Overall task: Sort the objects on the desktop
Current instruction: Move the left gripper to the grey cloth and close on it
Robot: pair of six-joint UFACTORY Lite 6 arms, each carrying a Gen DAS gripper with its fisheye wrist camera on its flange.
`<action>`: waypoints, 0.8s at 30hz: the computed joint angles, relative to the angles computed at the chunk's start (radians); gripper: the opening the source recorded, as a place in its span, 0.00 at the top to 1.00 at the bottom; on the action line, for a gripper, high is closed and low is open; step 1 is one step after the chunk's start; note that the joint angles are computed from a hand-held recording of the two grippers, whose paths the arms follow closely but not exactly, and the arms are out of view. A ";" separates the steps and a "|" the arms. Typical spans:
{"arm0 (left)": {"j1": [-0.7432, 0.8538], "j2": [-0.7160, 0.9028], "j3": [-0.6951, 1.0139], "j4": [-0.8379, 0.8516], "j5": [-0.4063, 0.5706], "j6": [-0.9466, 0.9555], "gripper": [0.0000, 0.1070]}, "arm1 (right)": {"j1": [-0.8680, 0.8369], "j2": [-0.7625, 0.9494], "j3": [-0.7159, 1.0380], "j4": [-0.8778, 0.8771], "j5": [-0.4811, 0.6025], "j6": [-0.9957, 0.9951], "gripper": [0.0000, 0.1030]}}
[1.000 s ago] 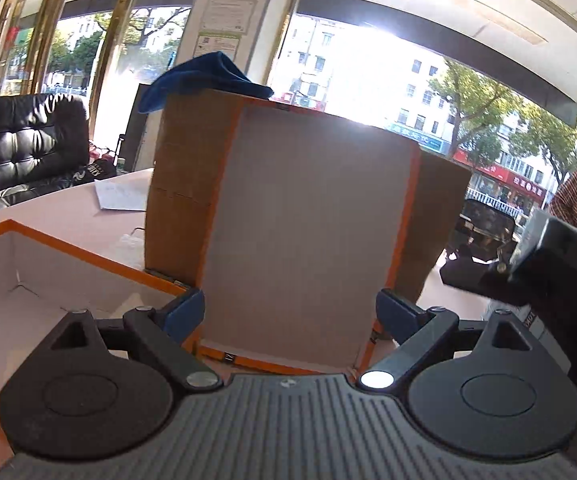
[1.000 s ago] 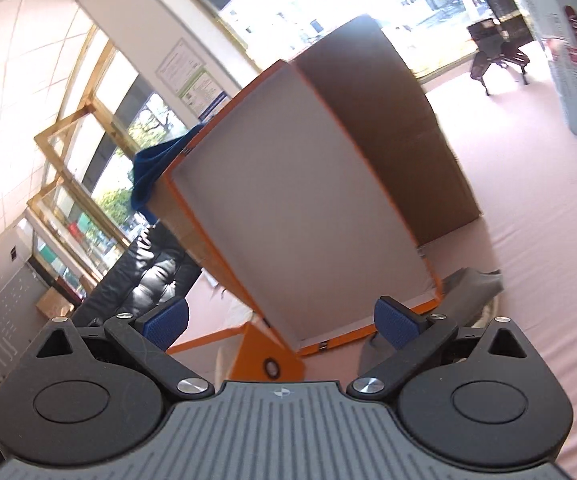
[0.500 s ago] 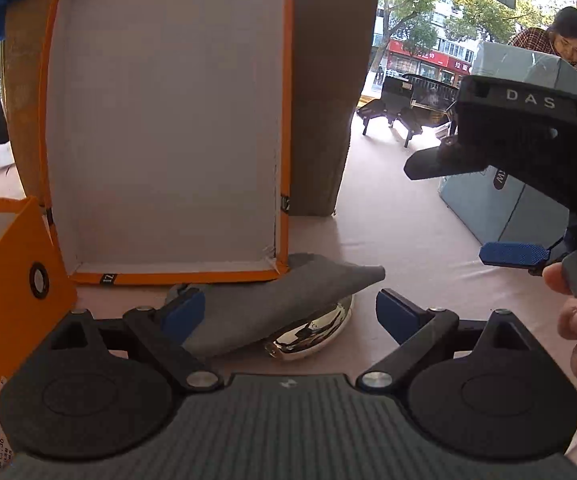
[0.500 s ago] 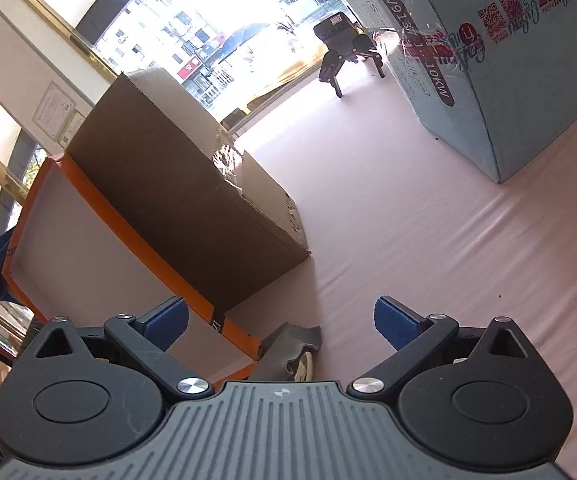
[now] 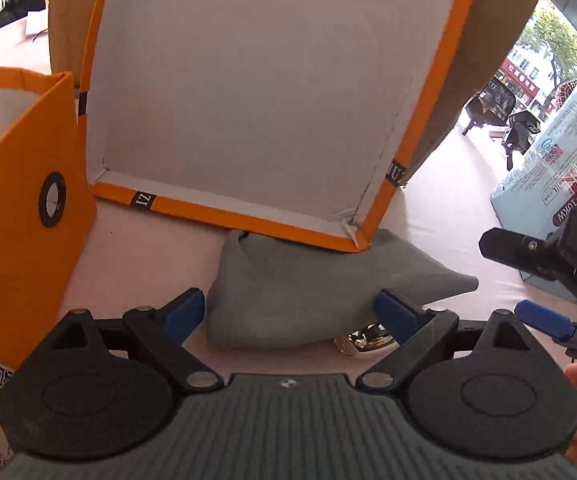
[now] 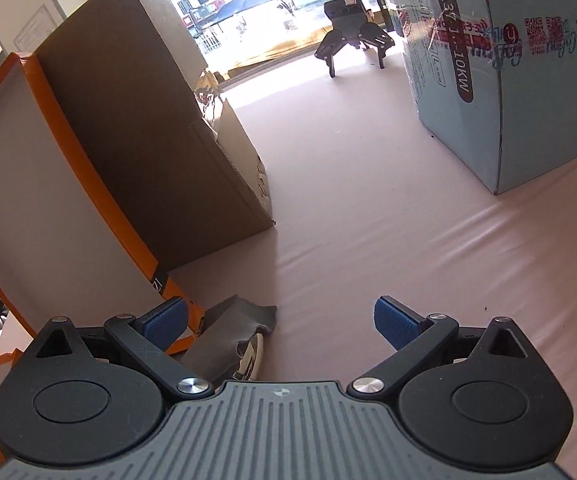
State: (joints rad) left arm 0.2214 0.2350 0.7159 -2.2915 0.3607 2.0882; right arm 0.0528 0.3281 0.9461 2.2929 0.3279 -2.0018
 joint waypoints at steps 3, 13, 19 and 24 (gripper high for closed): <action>0.013 0.016 0.016 0.046 0.009 -0.028 0.14 | 0.024 0.011 0.016 -0.026 -0.025 0.000 0.03; 0.123 0.081 0.133 0.560 0.077 -0.515 0.14 | 0.033 -0.001 0.016 -0.171 -0.021 0.036 0.03; 0.180 0.046 0.146 0.734 0.109 -0.732 0.14 | -0.041 0.066 0.067 -0.401 0.114 0.326 0.03; 0.256 -0.009 0.152 0.840 0.198 -0.818 0.14 | -0.084 0.114 0.098 -0.496 0.258 0.488 0.05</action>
State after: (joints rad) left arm 0.4771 0.2257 0.8675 -1.4511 0.5592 1.2699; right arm -0.0316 0.4424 1.0439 1.7968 0.5862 -1.5138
